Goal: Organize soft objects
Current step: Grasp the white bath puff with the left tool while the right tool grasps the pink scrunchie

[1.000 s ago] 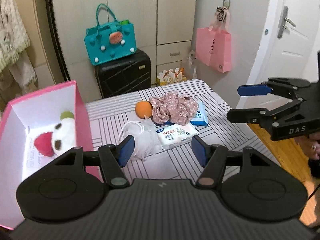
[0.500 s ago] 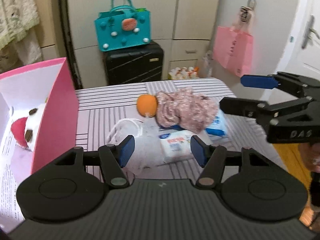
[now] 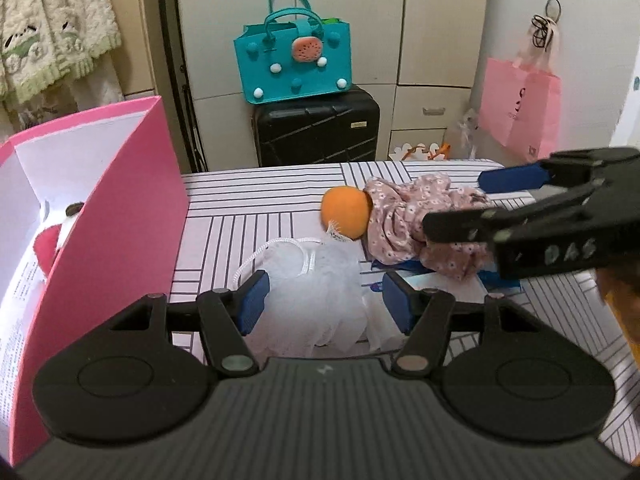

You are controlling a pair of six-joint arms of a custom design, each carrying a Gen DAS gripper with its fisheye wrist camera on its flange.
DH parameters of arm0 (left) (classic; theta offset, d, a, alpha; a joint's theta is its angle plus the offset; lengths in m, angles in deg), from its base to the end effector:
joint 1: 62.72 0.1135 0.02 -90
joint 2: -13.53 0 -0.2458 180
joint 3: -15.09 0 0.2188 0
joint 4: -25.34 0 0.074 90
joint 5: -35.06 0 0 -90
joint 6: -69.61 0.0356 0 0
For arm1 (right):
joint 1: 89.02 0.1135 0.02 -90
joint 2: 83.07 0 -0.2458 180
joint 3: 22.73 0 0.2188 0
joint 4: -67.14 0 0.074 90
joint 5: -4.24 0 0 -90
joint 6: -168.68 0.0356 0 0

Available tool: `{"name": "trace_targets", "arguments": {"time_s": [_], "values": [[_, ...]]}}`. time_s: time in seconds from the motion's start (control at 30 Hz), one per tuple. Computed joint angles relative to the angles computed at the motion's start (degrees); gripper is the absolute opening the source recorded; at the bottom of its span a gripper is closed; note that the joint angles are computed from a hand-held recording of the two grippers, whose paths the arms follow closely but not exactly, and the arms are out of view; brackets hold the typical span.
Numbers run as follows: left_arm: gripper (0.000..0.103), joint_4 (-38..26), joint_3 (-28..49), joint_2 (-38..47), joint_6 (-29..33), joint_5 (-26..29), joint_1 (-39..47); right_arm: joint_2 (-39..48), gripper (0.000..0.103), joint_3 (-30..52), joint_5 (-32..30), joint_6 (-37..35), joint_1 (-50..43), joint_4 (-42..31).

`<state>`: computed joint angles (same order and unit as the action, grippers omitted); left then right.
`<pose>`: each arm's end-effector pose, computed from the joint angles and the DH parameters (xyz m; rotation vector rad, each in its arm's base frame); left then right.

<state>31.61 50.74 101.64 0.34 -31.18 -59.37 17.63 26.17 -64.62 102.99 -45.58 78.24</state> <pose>0.2195 -0.0015 0.1088 0.5399 2.2444 -0.2803 0.2137 0.1847 0.1132 -0.1819 2.2266 0.2245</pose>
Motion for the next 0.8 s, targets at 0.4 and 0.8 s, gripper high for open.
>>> {"name": "trace_targets", "arguments": {"time_s": [0.4, 0.8], "values": [[0.062, 0.30, 4.09, 7.16, -2.54, -4.53, -1.38, 6.12, 0.050, -2.94, -3.07, -1.07, -1.53, 9.94], [0.026, 5.95, 2.35, 9.71, -2.31, -8.03, -3.65, 6.55, 0.017, -4.85, 3.29, 4.01, 3.95, 13.82]]}}
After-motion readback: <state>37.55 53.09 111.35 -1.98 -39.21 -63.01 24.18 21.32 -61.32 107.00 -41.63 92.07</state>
